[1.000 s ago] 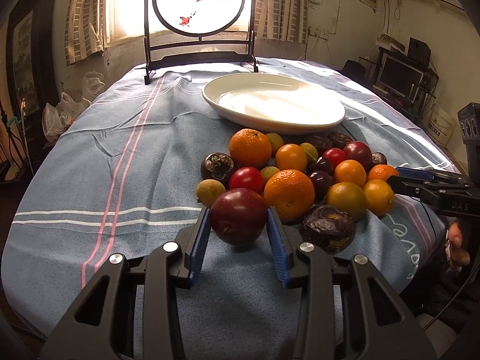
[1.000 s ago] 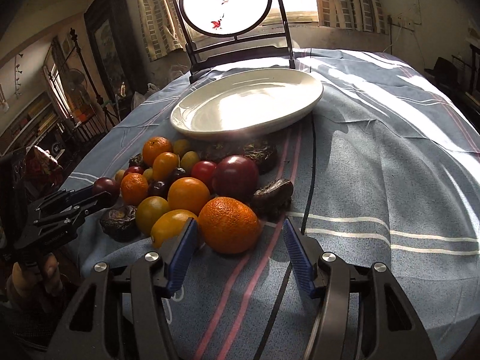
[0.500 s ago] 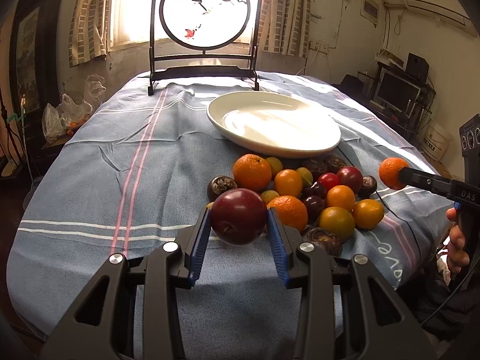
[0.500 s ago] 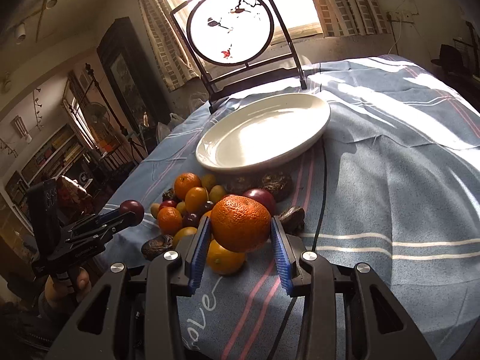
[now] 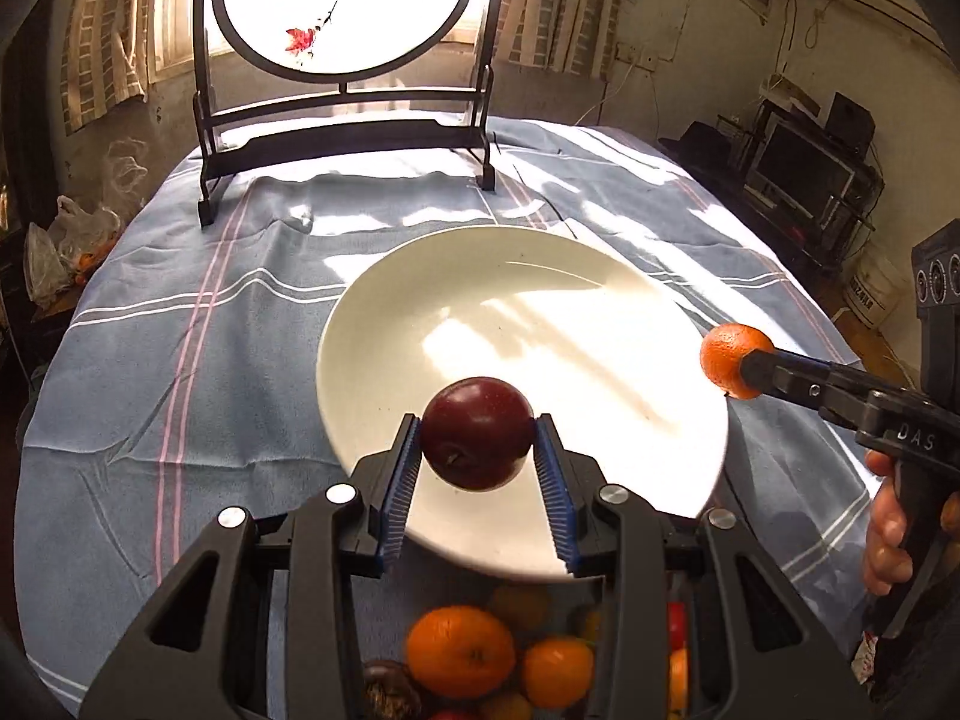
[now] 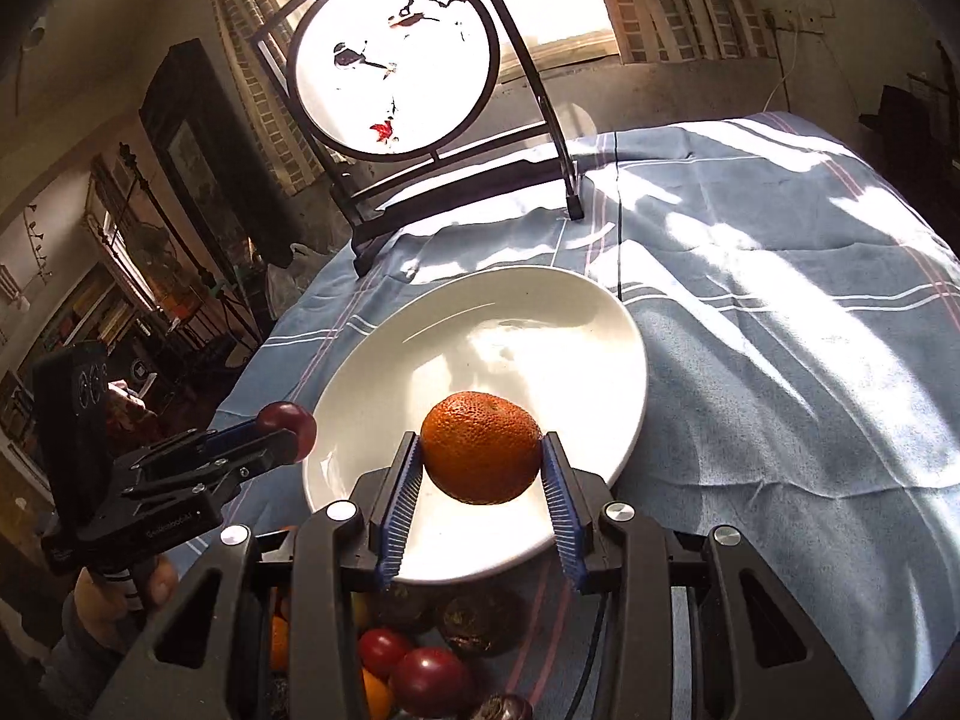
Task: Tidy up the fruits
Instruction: 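Lower the plum onto the white plate with the left tool while the right tool places the tangerine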
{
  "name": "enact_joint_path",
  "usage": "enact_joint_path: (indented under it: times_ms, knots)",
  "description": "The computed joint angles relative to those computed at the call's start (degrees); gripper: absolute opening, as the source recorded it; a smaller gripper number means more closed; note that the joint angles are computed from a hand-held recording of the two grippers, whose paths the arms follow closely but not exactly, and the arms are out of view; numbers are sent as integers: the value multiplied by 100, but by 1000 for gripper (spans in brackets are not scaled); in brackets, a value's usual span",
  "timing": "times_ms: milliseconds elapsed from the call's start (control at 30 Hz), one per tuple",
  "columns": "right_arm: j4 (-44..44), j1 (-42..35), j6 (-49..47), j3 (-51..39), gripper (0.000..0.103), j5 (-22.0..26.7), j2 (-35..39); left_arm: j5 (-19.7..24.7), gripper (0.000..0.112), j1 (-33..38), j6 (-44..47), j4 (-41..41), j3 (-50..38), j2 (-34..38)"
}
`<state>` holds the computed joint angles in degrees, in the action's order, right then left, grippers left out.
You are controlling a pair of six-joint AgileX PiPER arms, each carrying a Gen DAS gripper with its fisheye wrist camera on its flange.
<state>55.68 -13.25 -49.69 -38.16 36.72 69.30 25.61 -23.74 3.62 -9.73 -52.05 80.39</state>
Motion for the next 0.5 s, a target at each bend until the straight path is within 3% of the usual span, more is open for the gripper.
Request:
enact_joint_path:
  times_ms: [100,133,200,267,300,433,500]
  knots:
    - [-109,357,175,-364,47,-476,545,257,38,23,-309,221,-745,823]
    - [-137,427,250,-375,53,-637,518,394,38,66,-321,191,-943,1004]
    - [-48,439,169,-211,54,-774,208,418,42,255,-177,-84,-940,959]
    - [-203,464,170,77,54,-855,-301,223,63,341,-53,-230,-591,526]
    - [-548,556,430,265,54,-994,-626,84,67,291,-266,41,-343,232]
    - [-1348,368,959,1108,59,-783,-2057,93,69,159,-94,112,653,-1049]
    - [-1253,-172,651,1508,60,-255,-2795,204,69,-83,-213,369,1242,-1807]
